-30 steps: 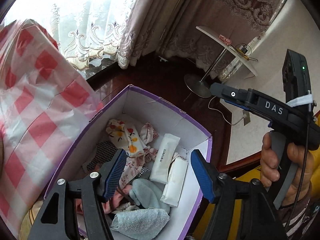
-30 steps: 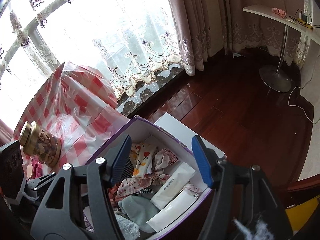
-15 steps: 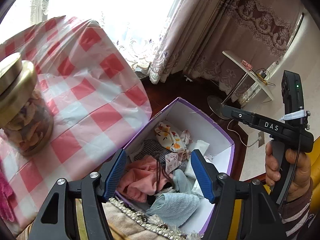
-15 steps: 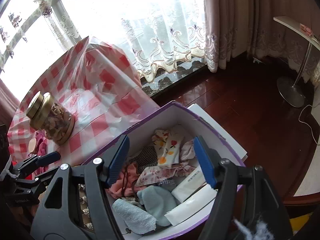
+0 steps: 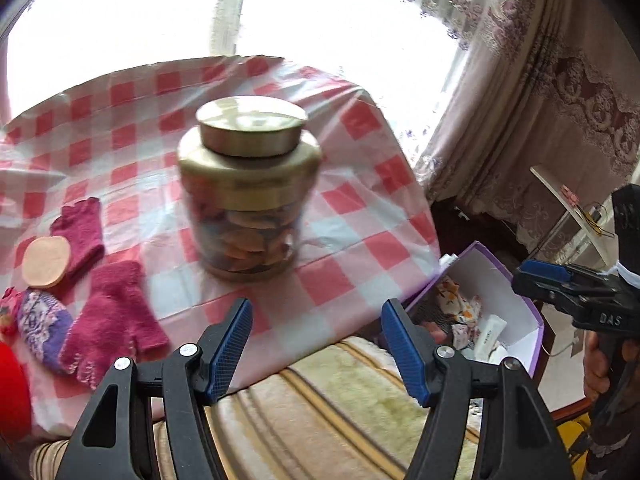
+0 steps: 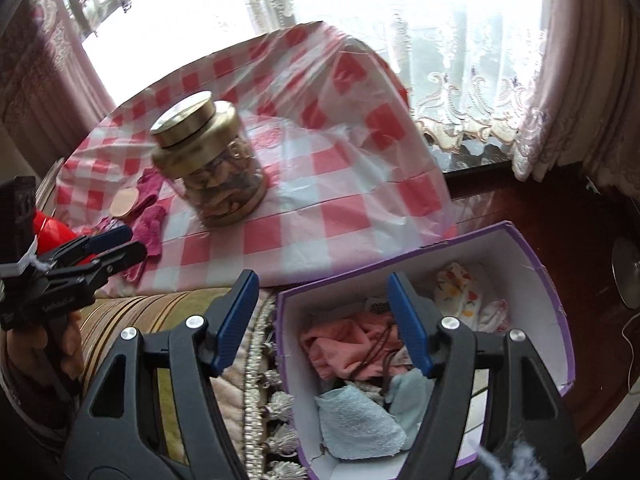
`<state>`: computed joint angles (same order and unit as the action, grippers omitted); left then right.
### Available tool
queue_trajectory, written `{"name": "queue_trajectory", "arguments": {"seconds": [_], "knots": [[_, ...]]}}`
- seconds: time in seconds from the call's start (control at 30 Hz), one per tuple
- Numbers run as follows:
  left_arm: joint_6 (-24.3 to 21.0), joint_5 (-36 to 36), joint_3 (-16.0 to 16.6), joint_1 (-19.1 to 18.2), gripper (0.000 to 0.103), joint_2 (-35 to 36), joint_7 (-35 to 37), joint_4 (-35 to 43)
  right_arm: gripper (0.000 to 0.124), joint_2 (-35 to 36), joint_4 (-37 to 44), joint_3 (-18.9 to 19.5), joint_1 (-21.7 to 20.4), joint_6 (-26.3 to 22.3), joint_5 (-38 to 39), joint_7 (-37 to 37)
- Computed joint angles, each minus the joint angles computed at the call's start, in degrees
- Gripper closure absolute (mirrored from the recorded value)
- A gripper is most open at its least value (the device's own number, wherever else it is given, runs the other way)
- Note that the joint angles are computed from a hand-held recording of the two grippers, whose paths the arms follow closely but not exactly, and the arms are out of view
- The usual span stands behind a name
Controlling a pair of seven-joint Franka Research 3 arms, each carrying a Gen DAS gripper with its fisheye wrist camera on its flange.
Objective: Organize soft objects
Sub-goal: 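Move both open tools back over the remaining items on the table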
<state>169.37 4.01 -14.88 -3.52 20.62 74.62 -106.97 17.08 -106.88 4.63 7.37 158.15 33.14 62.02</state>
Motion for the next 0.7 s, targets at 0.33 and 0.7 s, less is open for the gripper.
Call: {"name": "queue_trajectory", "arguments": {"seconds": [0.33,0.7], "knots": [[-0.1,8.6,10.6,-0.8,0.035,-4.1,-16.7,-6.3,0.053,2.1,4.3,3.3,4.4,-4.5,-1.9,-8.1],[-6.7,17.9,14.2,1.0,0.035,-3.0,-29.9,-4.4,0.052,8.3,13.7,4.5,8.6,-8.9,-5.1,-9.9]]}}
